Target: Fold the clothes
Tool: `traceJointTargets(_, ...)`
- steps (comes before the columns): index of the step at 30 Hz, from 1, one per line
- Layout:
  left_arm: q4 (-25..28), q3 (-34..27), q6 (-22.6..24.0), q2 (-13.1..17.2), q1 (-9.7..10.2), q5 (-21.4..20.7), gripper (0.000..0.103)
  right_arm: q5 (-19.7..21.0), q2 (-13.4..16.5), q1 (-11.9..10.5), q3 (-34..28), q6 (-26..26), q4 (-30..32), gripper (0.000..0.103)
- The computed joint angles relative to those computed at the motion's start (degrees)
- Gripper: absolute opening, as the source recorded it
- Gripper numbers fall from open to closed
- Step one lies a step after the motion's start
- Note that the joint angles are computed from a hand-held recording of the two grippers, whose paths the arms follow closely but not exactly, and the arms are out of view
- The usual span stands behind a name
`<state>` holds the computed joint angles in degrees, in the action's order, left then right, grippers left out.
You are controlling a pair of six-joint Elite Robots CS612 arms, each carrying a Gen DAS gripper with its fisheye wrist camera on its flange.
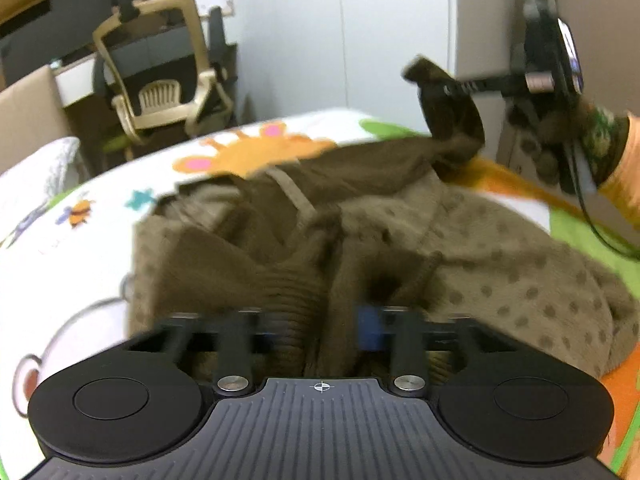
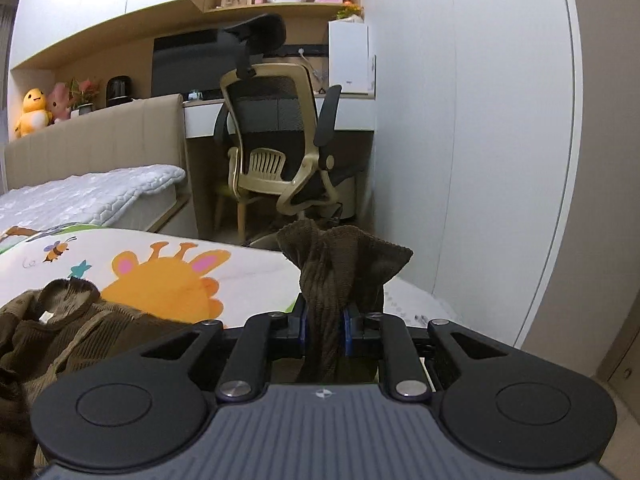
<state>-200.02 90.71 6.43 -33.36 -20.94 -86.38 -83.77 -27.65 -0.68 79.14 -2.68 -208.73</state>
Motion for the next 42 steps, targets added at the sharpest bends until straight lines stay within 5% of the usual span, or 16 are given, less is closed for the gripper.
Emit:
traceJointTargets(5,-8.7,-0.8,-5.9,-0.4,2.78,17.2,0.019,-3.1,-0.1,0.1,-0.6,-1.5,-0.3,0.015)
traceJointTargets(9,-5.2,-1.6,-12.5,0.6,5.49,27.0,0.019,-5.8,0.8,0.7,-2.5,-3.0,4.2,0.015)
traceJointTargets(13,3.6,-1.4,-21.5,1.2,7.79,29.4,0.017,-8.1,1.1,0.8,-4.8,-1.8,14.4,0.021)
traceJointTargets(15,4.4,0.6,-26.3,0.2,8.71,26.8,0.024,-7.4,0.2,0.2,-3.9,1.3,17.5,0.033)
traceJointTargets(17,3.1,3.2,-30.9,-1.2,9.67,22.9,0.045,-6.5,-1.3,-0.6,-1.7,4.5,16.9,0.042)
traceJointTargets(21,-4.2,6.6,-35.5,-3.7,11.07,9.2,0.058,-2.5,-4.0,-0.8,2.6,4.7,9.4,0.054)
traceJointTargets(23,-7.2,5.3,-35.0,-3.3,11.22,2.4,0.075,5.1,-4.8,-0.4,2.7,1.4,9.1,0.067)
traceJointTargets(26,-6.6,0.1,-35.1,-0.8,11.37,-8.5,0.082,19.4,-4.6,0.6,0.0,-2.6,17.8,0.068)
traceJointTargets(28,-3.6,-4.0,-37.0,1.4,11.34,-15.8,0.083,24.1,-3.5,1.6,-3.0,-4.3,25.2,0.068)
traceJointTargets(31,3.8,-8.2,-37.0,3.7,10.5,-17.4,0.082,25.1,-1.3,3.5,-7.9,-6.4,35.5,0.068)
traceJointTargets(36,2.9,-8.1,-37.1,4.7,11.01,-20.9,0.091,25.3,2.0,4.7,-15.5,-7.0,48.0,0.072)
traceJointTargets(39,1.4,-8.1,-37.2,5.3,11.67,-22.6,0.094,24.0,5.1,5.3,-20.4,-1.9,42.7,0.071)
traceJointTargets(42,1.8,-8.7,-37.6,5.9,12.19,-23.7,0.094,15.4,9.6,6.6,-25.6,2.9,30.7,0.067)
